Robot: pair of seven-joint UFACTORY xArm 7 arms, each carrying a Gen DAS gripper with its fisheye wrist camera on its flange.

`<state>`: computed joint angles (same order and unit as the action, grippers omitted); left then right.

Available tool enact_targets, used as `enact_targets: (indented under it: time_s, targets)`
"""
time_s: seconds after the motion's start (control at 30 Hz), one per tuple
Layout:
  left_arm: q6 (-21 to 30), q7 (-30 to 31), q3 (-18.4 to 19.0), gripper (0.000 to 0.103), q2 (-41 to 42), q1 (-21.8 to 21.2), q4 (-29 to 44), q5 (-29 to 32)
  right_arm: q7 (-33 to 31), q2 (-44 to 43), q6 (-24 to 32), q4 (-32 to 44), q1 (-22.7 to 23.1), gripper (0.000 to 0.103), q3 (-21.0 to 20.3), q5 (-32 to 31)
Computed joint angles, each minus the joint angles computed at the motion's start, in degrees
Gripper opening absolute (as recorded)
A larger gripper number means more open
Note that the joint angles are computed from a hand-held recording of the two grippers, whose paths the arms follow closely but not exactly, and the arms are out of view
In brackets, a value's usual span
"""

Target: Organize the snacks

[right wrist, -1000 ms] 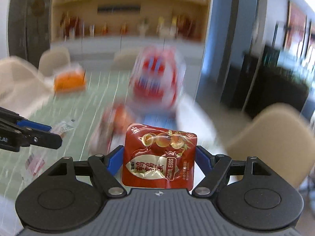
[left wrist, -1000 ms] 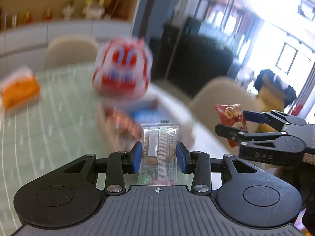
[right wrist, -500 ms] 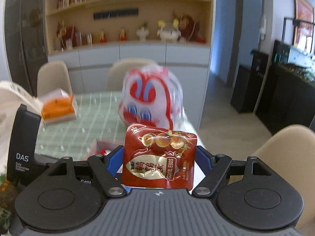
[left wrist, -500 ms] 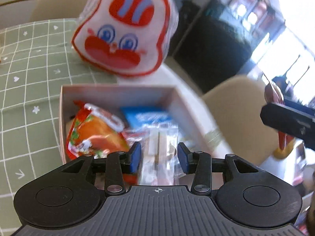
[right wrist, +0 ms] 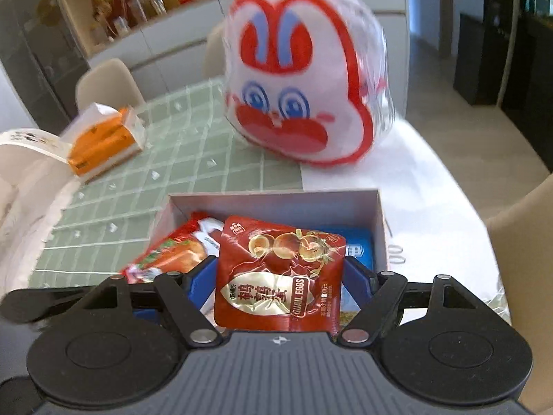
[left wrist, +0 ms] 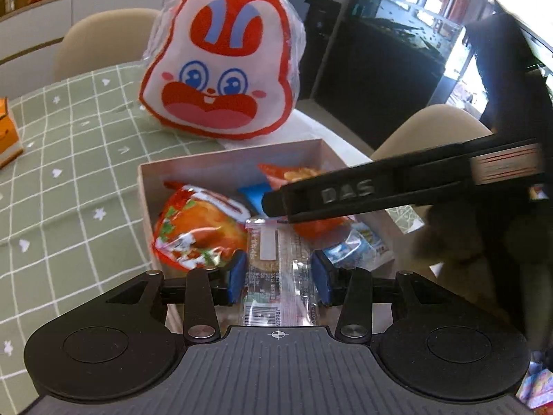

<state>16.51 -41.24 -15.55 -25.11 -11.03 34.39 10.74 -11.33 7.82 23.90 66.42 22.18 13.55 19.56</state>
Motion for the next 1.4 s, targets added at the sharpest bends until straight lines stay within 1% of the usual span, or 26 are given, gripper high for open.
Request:
enact_targets:
  time_s: [0.07,0.1,0.2,0.27,0.33,0.37,0.43,0.5,0.53,0.6,0.67,0.73,0.77,0.8,0.83,0.87,0.93,0.97,1.0,1.03,1.07,1.17,1.27,1.3,1.37,1.4]
  targets:
    - [0.98,0.17,0.51,0.046,-1.89,-0.4,-0.75,-0.43,2.2,1.54,1.51,1.15,0.36,0.078,-0.53,-1.97]
    - [1.5,0.54,0.95,0.046,-2.63,-0.82,-0.96,-0.92,2.95,2.01,2.4,1.56,0.3,0.076,-0.61,-2.21]
    - [2.81,1.51,2.35,0.046,-5.84,-2.58,-2.21,-3.27,2.54,1.51,2.37,0.79,-0.29,0.075,-0.09,-0.86]
    - [2.69,3.22,4.23,0.046,-7.31,-5.04,-3.33,-6.05,0.01,0.91,2.61,0.59,-1.29,0.076,0.82,3.5]
    - [2.63,5.92,6.86,0.046,-7.65,-8.46,-4.2,-9.93,-2.82,-0.94,0.69,-1.02,-1.88,0.076,1.35,8.55]
    - [2.66,6.82,7.39,0.046,-7.48,-9.33,-4.48,-11.34,-4.51,-2.42,-0.96,-2.45,-1.99,0.076,1.54,11.36]
    - [3.12,7.3,6.66,0.046,-6.89,-9.1,-4.81,-12.38,-6.6,-5.53,-3.43,-5.17,-1.53,0.076,1.25,15.3]
    - [2.53,7.11,5.85,0.045,-6.4,-8.73,-5.4,-13.07,-6.52,-9.47,-6.34,-8.89,-0.33,0.077,0.48,16.64]
    - [1.84,6.7,5.35,0.045,-6.64,-8.38,-5.95,-13.2,-5.42,-11.58,-7.78,-10.9,0.32,0.077,0.04,15.59]
    - [-0.18,4.31,2.88,0.045,-7.63,-6.28,-7.0,-12.13,-1.9,-16.5,-11.46,-16.12,1.06,0.077,-0.12,11.12]
    - [-3.61,0.03,-0.95,0.045,-8.63,-2.26,-7.98,-9.76,1.44,-20.43,-14.15,-20.2,0.89,0.077,0.4,6.34]
    - [-6.28,-5.24,-5.53,0.045,-9.87,3.31,-8.23,-6.8,4.54,-24.72,-15.86,-24.42,-0.06,0.078,1.52,1.56]
    - [-5.9,-6.69,-6.2,0.045,-10.34,4.5,-7.73,-5.97,6.97,-26.62,-15.82,-25.95,-1.67,0.078,2.91,-1.48]
    - [-4.73,-7.19,-5.56,0.045,-10.51,4.18,-7.05,-5.74,8.99,-28.51,-15.16,-27.23,-2.93,0.078,3.94,-3.82]
    - [-3.23,-6.28,-3.54,0.045,-10.1,2.36,-6.19,-5.98,9.38,-30.25,-14.3,-28.31,-2.3,0.078,3.14,-4.42]
    - [-0.04,-3.95,-0.69,0.045,-9.56,-0.75,-4.81,-6.71,8.68,-31.57,-13.68,-29.32,-0.34,0.078,1.15,-4.02]
    - [5.04,2.23,3.75,0.045,-8.28,-6.11,-2.66,-8.19,7.0,-33.7,-12.76,-31.26,3.93,0.078,-3.22,-2.86]
    - [7.31,4.44,4.34,0.045,-7.9,-7.22,-1.94,-8.42,6.77,-34.71,-12.68,-32.25,5.56,0.078,-4.88,-2.52]
    - [9.6,5.48,3.79,0.045,-7.27,-7.16,-1.15,-8.02,6.37,-35.58,-12.64,-33.26,7.49,0.078,-6.89,-1.84]
    - [11.64,5.41,2.36,0.045,-6.36,-6.04,-0.24,-6.74,6.13,-36.57,-12.51,-34.39,9.1,0.078,-8.43,-1.15]
    - [13.45,3.94,0.22,0.048,-5.68,-4.05,0.53,-4.55,5.79,-37.48,-12.33,-35.38,10.66,0.078,-9.99,-0.27]
    - [12.39,1.12,-0.55,0.047,-4.76,-2.86,0.14,-3.54,4.71,-40.8,-11.71,-38.72,14.25,0.078,-13.4,2.26]
    - [8.98,-2.11,-1.95,0.045,-2.43,-0.31,0.78,-0.33,4.96,-43.74,-11.15,-41.42,14.7,0.078,-13.95,2.69]
    - [7.13,-3.99,-2.95,0.045,-1.69,1.21,0.84,1.54,5.11,-44.66,-11.04,-42.21,14.61,0.078,-14.08,2.65]
    - [2.96,-6.6,-3.44,0.045,-0.5,2.58,0.4,3.36,5.59,-45.92,-10.82,-43.29,14.23,0.078,-14.19,2.37]
    - [2.25,-7.61,-3.94,0.045,0.33,3.21,0.81,4.28,5.95,-46.35,-10.61,-43.69,13.83,0.078,-14.14,2.11]
